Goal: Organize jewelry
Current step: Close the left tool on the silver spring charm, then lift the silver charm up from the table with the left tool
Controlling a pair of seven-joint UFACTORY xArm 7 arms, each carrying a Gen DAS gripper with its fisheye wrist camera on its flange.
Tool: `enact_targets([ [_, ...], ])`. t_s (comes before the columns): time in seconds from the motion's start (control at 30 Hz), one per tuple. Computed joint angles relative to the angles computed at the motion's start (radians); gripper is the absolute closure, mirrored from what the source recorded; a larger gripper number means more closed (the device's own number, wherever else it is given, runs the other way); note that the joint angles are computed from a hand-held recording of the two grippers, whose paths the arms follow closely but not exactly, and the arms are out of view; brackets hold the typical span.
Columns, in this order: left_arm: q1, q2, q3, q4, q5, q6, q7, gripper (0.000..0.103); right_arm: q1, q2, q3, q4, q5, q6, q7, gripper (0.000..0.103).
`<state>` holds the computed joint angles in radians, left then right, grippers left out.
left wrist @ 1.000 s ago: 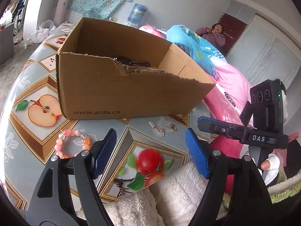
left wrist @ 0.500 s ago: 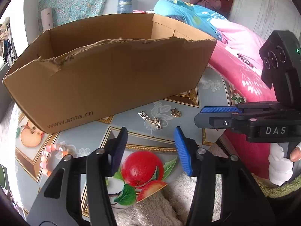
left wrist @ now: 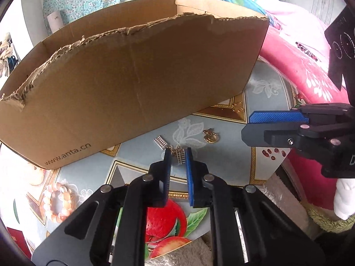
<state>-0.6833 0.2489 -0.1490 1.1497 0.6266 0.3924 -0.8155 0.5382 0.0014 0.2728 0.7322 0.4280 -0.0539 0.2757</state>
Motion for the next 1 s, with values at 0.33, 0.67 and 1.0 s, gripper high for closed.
enact_targets([
  [0.33, 0.017, -0.063, -0.012, -0.068, -0.033, -0.008, -0.043, 0.099, 0.001, -0.006, 0.0, 0.047, 0.043, 0.049, -0.097, 0.077],
  [0.67, 0.14, -0.237, -0.049, -0.285, -0.011, -0.109, -0.112, 0.099, 0.038, 0.07, -0.048, 0.145, -0.453, 0.103, 0.309, 0.077],
  [1.0, 0.224, -0.255, -0.07, -0.379, -0.185, -0.275, 0.057, 0.099, 0.184, 0.227, -0.19, 0.396, -0.993, 0.344, 0.753, 0.077],
])
